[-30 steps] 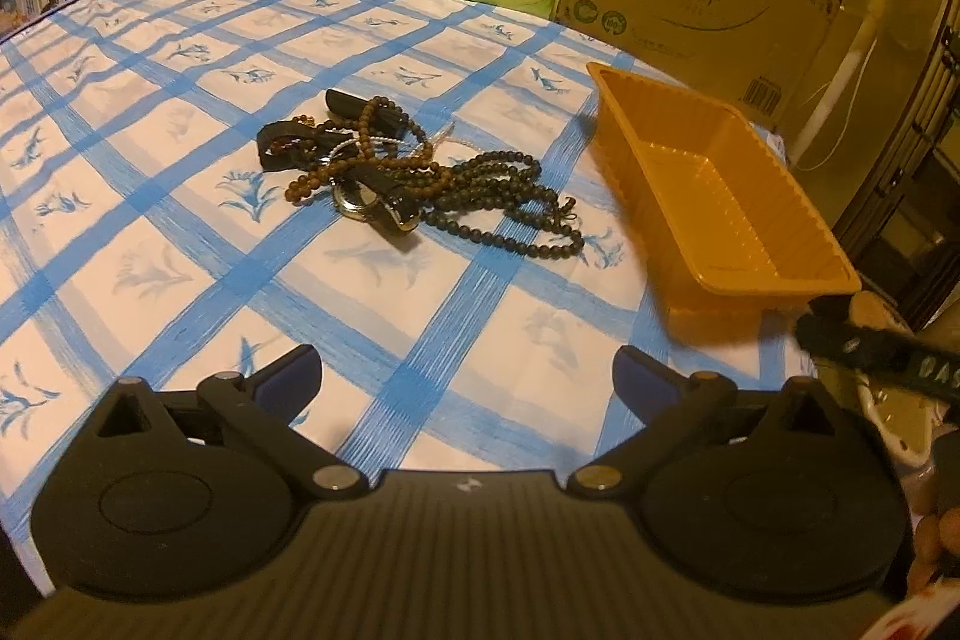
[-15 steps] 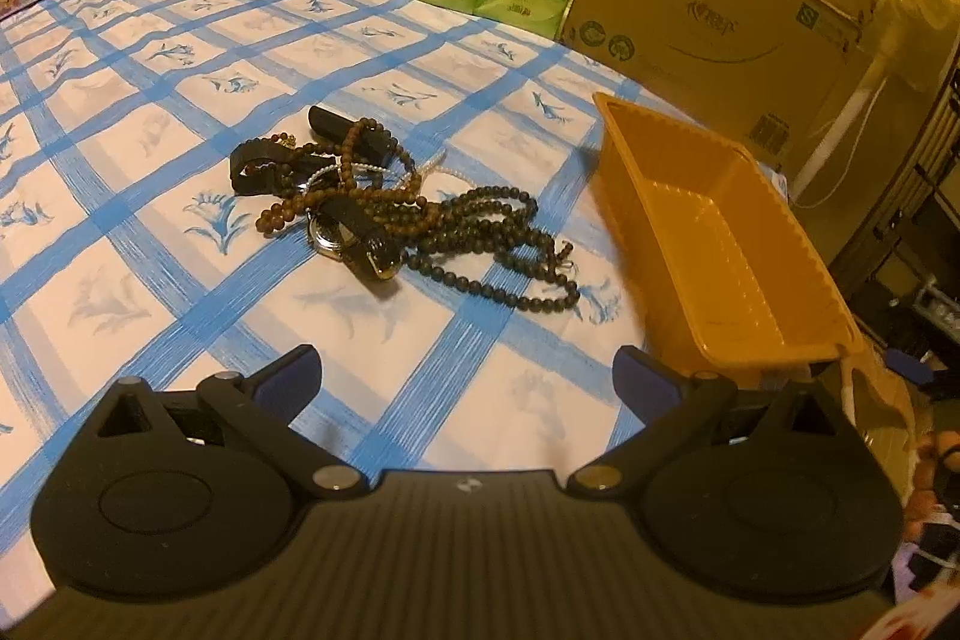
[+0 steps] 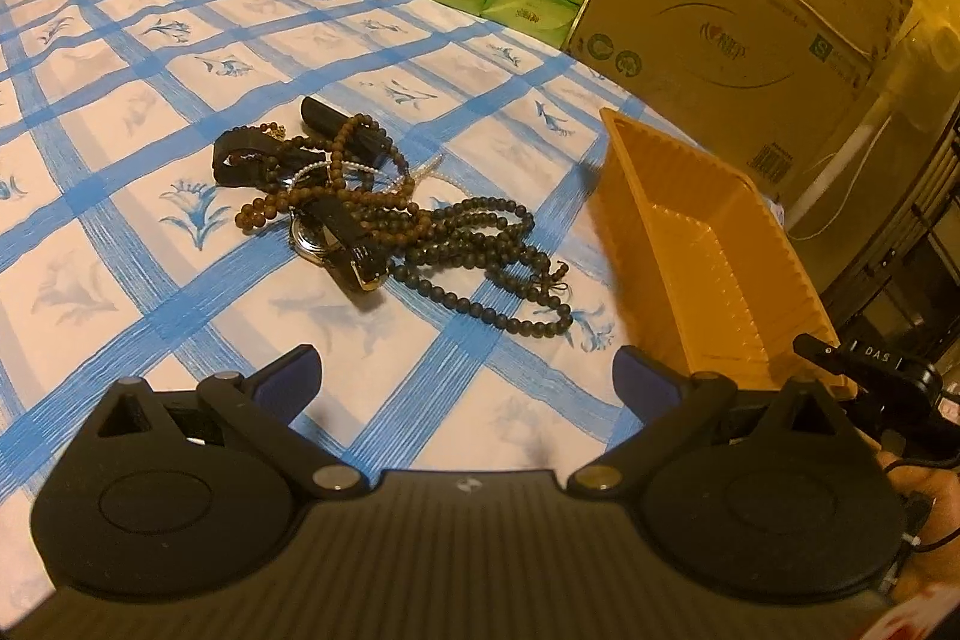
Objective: Organize jewelry
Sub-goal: 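Grasp the rim of the orange tray with the right tool and tilt it, then grasp the silver ring with the left tool while the right tool holds the tray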
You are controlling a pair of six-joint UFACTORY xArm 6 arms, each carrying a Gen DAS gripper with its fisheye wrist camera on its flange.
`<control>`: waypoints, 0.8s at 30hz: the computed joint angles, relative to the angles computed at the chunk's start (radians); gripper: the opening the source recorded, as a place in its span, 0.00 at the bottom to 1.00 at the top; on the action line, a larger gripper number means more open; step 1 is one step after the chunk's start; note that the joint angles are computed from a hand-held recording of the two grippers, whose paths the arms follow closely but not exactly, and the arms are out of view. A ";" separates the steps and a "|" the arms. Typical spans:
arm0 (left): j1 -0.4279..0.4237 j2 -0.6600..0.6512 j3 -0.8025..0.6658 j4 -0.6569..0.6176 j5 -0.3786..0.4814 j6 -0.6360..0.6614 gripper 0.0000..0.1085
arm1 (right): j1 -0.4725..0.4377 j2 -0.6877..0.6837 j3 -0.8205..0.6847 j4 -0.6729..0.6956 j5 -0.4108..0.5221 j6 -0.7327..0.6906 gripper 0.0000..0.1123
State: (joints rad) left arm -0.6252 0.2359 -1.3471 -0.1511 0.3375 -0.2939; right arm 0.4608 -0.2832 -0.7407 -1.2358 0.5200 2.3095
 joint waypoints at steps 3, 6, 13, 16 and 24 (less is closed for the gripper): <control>-0.002 0.005 -0.002 0.003 0.004 0.003 0.94 | 0.000 0.002 -0.003 0.026 0.007 -0.020 0.15; 0.001 0.005 0.000 0.009 0.007 -0.002 0.94 | 0.005 -0.002 -0.009 0.068 0.028 -0.063 0.10; 0.027 0.008 0.004 0.076 0.000 -0.038 0.94 | 0.066 0.019 -0.089 0.159 0.152 -0.278 0.07; 0.047 0.018 0.002 0.114 -0.010 -0.048 0.94 | 0.111 0.052 -0.155 0.148 0.248 -0.387 0.07; 0.077 0.106 -0.079 0.160 -0.056 -0.063 0.78 | 0.205 0.153 -0.305 0.099 0.436 -0.615 0.07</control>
